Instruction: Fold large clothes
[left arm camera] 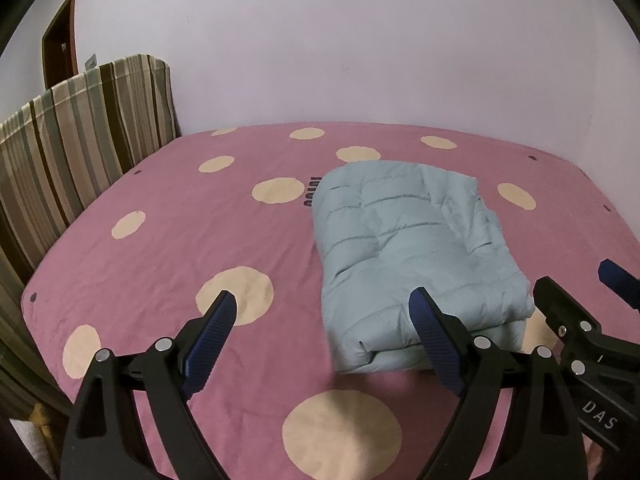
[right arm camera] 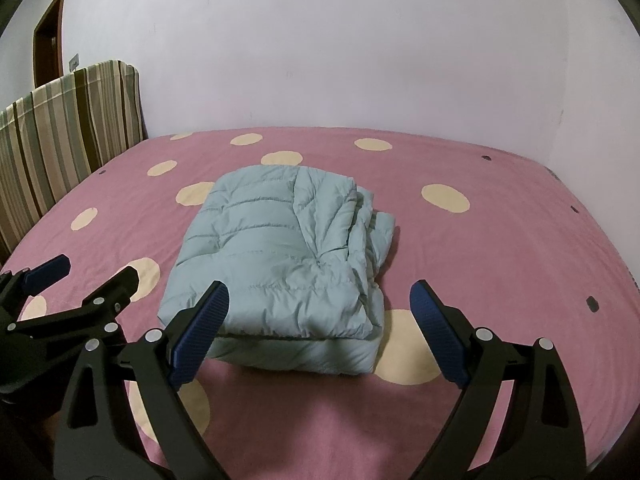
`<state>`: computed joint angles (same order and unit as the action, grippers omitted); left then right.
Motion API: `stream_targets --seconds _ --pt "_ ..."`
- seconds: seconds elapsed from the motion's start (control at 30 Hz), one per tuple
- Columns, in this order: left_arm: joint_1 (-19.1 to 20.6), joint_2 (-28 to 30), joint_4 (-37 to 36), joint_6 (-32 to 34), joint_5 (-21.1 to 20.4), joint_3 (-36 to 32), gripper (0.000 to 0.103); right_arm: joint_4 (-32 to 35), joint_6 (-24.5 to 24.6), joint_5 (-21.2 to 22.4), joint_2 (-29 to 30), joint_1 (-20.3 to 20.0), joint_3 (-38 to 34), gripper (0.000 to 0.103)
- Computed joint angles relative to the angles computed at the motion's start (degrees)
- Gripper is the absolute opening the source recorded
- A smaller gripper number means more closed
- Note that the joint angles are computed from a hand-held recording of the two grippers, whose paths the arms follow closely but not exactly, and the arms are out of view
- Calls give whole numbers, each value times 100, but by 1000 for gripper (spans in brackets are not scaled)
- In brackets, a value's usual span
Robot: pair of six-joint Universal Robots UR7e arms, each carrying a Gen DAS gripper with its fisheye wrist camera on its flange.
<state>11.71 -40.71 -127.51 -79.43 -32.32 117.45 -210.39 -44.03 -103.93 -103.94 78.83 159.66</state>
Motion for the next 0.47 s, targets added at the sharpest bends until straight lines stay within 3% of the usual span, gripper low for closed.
stream_targets --seconds 0.27,0.37,0.47 --pt "121 -26 -533 277 184 158 87 160 -55 146 -73 -136 -30 92" --pt "316 -121 -1068 532 125 363 87 259 -85 292 -157 -362 -90 92" --pt "601 -232 -835 319 187 429 87 479 -55 452 -258 -775 -261 92"
